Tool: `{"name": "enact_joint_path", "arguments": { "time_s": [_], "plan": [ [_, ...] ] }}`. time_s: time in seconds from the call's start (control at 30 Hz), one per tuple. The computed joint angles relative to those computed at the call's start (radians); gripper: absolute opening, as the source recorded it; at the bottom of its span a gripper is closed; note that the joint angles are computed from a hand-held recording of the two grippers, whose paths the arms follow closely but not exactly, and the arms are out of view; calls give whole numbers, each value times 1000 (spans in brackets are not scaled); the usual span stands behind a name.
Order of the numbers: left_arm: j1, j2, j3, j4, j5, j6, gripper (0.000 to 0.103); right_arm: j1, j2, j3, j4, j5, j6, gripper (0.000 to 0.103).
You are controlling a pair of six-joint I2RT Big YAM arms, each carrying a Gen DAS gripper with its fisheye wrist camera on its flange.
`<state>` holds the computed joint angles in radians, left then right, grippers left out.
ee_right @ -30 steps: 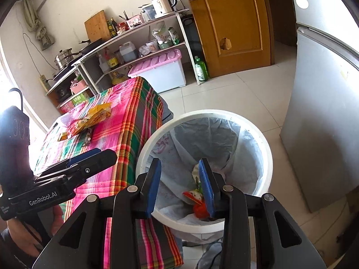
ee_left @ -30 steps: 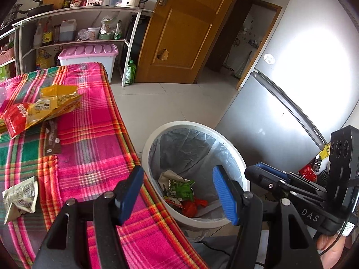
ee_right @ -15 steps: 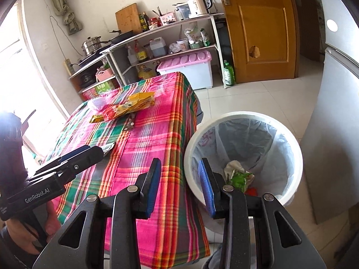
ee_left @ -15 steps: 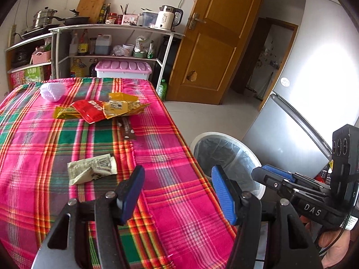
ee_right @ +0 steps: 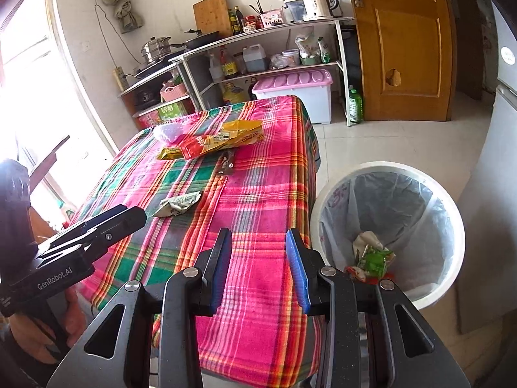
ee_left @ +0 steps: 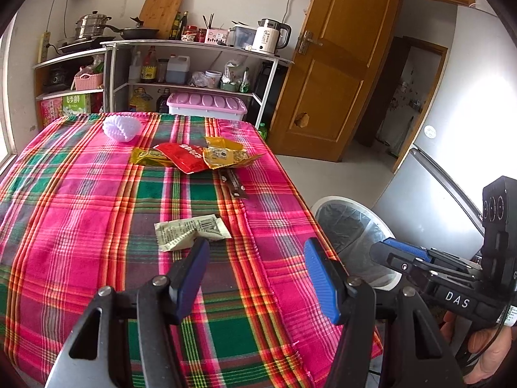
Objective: Collect trash
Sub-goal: 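Move both grippers back over the table toward the white receipt paper, then grasp the white receipt paper with the left gripper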
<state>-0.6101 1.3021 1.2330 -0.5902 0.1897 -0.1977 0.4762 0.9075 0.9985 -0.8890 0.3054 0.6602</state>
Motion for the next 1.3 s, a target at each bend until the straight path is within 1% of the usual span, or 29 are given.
{"name": "enact_joint_path", "arguments": {
  "time_s": [0.1,0.27,0.47,0.57,0.67,0.8,0.9,0.97,1.0,1.03,1.07,1.13,1.17,1.27,1.3],
  "plan": [
    [17,1,-5,0,-5,-3,63,0,17,9,5,-20,1,36],
    [39,24,2,1,-19,9,63,-4,46,23,12,-40,-26,36],
    [59,90,40,-11,-29,34,63,-25,89,43,24,-67,-51,36],
    [56,137,68,-24,-41,66,63,-38,104,49,34,-81,-65,36],
    [53,176,97,-48,-36,102,63,-53,114,54,39,-91,-78,36],
    [45,196,114,-74,-30,166,63,-66,125,57,47,-103,-85,36],
    [34,219,135,-108,-58,209,63,-75,136,57,54,-114,-88,36],
    [28,239,158,-141,-83,215,63,-77,143,58,57,-118,-90,36],
    [25,242,164,-141,-93,219,59,-77,148,61,57,-118,-91,36],
    [23,245,171,-147,-102,222,51,-78,151,62,58,-121,-92,36],
    [21,249,177,-150,-116,224,48,-79,155,64,60,-123,-93,36],
    [24,254,185,-155,-121,220,29,-82,165,69,62,-128,-95,36],
    [27,256,189,-156,-119,212,25,-84,171,73,61,-131,-95,36],
    [39,255,188,-153,-91,194,22,-88,189,82,66,-140,-100,36],
    [41,251,184,-149,-86,188,19,-91,196,86,70,-143,-103,36]
  ]
}}
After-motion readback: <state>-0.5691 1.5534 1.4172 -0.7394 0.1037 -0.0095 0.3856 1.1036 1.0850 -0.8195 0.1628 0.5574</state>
